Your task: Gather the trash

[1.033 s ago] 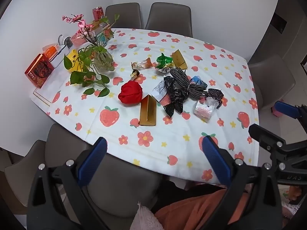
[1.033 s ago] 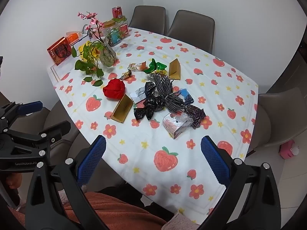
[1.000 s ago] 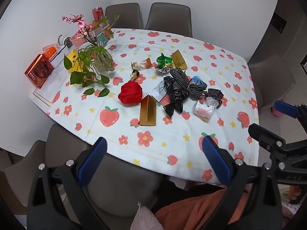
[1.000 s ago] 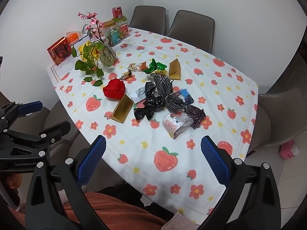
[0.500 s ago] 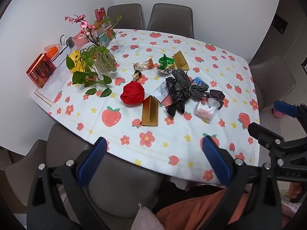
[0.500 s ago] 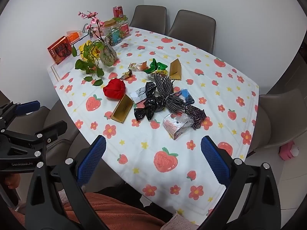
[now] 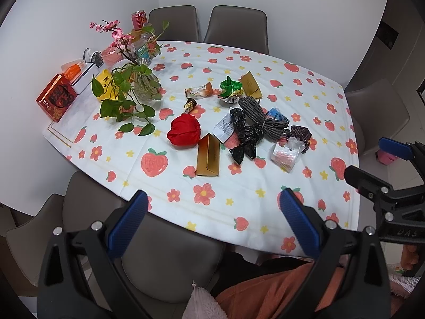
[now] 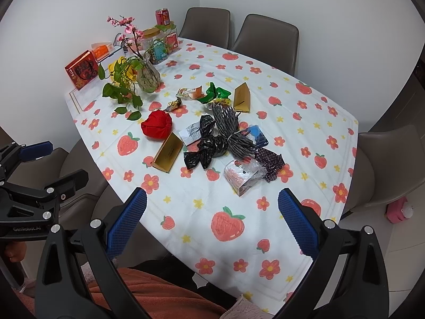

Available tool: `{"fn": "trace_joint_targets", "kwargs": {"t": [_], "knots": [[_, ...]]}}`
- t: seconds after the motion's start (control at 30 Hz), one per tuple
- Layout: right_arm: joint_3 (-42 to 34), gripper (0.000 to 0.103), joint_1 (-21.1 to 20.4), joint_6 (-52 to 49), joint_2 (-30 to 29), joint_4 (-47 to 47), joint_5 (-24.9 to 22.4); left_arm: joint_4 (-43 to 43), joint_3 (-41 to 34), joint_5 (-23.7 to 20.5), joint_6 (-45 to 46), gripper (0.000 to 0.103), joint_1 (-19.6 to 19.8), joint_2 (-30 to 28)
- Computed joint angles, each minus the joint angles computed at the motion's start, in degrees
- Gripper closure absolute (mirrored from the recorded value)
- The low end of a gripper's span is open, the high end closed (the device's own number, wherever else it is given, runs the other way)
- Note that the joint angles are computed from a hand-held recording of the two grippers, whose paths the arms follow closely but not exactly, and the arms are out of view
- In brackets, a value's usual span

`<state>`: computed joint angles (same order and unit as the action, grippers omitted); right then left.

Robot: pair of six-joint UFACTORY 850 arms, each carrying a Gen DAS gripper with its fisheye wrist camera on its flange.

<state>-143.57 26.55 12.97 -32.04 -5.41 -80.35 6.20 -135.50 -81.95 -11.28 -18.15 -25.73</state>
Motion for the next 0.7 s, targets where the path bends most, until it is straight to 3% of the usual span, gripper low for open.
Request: {"fn": "trace_joint_targets", "kwargs": {"t": [0.7], "knots": [[-2.3,0.007,0.4,0.2,-1.9,0.0,-0.3,-0.1,0.5,0.3,-0.2,0.004,-0.1,0.2]]}}
